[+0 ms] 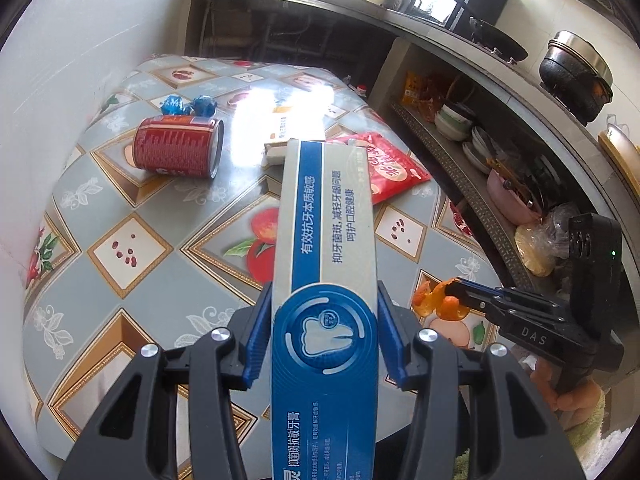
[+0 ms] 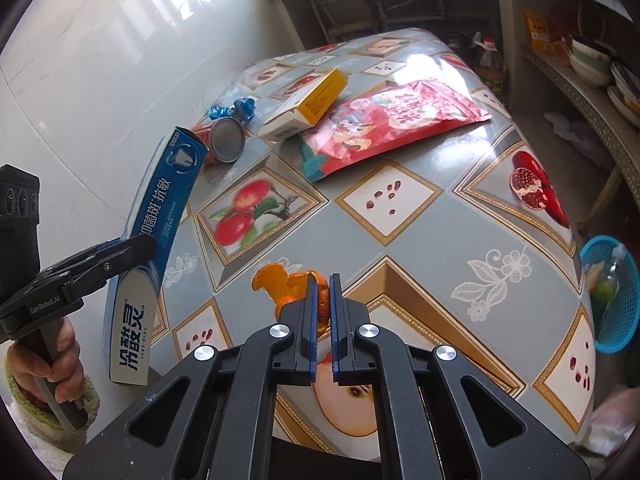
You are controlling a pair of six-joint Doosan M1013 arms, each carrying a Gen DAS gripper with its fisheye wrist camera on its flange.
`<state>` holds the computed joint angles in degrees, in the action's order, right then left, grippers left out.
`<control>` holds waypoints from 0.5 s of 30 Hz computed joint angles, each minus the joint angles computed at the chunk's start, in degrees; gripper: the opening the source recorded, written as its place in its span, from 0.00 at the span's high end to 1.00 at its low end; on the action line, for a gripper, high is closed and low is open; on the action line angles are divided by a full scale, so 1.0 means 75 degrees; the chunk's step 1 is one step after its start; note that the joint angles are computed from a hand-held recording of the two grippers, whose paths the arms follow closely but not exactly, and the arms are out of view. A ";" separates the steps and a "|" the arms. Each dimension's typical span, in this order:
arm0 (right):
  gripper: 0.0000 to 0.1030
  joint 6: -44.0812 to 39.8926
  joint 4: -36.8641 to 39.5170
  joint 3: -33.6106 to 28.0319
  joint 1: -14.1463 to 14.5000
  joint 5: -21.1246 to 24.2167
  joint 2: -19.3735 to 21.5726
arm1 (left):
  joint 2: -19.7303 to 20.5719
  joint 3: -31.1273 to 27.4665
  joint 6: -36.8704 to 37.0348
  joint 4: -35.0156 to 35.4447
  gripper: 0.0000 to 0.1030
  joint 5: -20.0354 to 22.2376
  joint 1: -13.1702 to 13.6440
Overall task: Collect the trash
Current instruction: 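Carry the toothpaste box and orange peel over to the blue basket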
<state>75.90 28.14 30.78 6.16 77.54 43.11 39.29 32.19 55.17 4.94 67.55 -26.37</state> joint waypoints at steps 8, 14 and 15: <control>0.96 0.0056 -0.0072 0.0116 -0.0028 -0.0145 -0.0087 | 0.0030 0.0076 -0.0164 -0.0674 0.55 -0.0265 0.0126; 0.96 0.0123 -0.0030 0.0243 -0.0090 -0.0261 -0.0159 | -0.0088 0.0234 -0.0148 -0.0692 0.55 -0.0561 0.0107; 0.96 0.0131 -0.0014 0.0239 -0.0099 -0.0256 -0.0156 | -0.0121 0.0273 -0.0125 -0.0649 0.55 -0.0630 0.0092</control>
<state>76.88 28.03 32.57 5.41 75.62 41.93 38.38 34.24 54.24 0.08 62.82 -25.68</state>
